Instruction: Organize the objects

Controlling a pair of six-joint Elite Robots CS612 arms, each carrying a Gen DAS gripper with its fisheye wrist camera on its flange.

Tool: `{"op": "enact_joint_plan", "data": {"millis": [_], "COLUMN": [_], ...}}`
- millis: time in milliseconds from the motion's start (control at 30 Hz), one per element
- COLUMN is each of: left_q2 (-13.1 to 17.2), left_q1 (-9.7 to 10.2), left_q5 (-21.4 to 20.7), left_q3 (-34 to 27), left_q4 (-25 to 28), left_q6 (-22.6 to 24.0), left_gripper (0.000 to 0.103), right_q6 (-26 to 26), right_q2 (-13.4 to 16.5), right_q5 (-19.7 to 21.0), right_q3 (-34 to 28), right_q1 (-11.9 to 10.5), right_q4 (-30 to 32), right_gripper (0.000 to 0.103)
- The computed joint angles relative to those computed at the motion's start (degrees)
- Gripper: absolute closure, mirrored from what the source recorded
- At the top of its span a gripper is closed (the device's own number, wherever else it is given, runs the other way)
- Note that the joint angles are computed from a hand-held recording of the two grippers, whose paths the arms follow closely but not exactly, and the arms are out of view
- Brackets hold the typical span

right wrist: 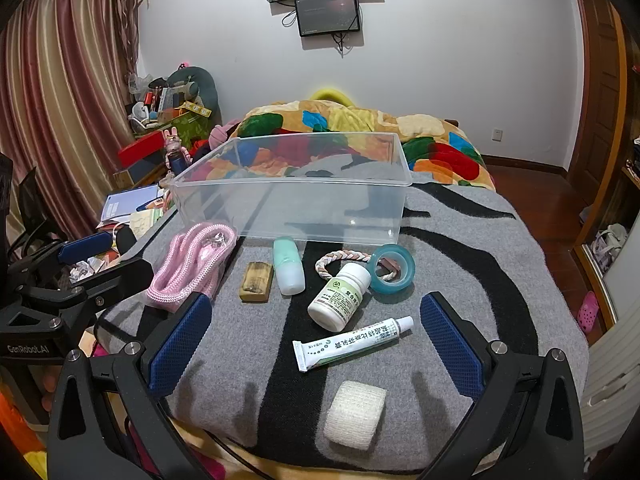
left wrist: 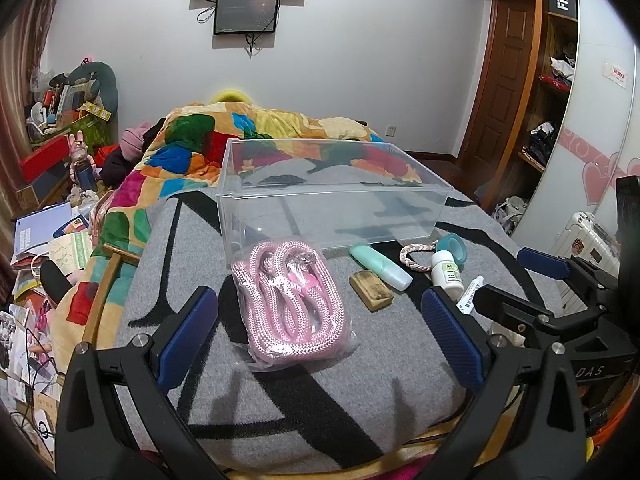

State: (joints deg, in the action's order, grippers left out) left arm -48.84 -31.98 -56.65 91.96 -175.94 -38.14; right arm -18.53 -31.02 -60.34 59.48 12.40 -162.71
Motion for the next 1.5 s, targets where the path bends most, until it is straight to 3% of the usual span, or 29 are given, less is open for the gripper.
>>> {"op": "enact_joint_plan", "data": {"millis": [1500], "left_q2": [-0.1], "left_q1": [0.04], "left_q5": [-0.4], "left_q3": [0.1], "left_q4": [0.2], "left_q6": [-0.5], "left_gripper": [0.0], "right_q6": [0.1], "right_q2": [-0.2], "right_q5": [0.6], "right_q3": [0.1], "right_q1": [0.0], "right_q4": [0.9], "right_gripper": [0.0]}}
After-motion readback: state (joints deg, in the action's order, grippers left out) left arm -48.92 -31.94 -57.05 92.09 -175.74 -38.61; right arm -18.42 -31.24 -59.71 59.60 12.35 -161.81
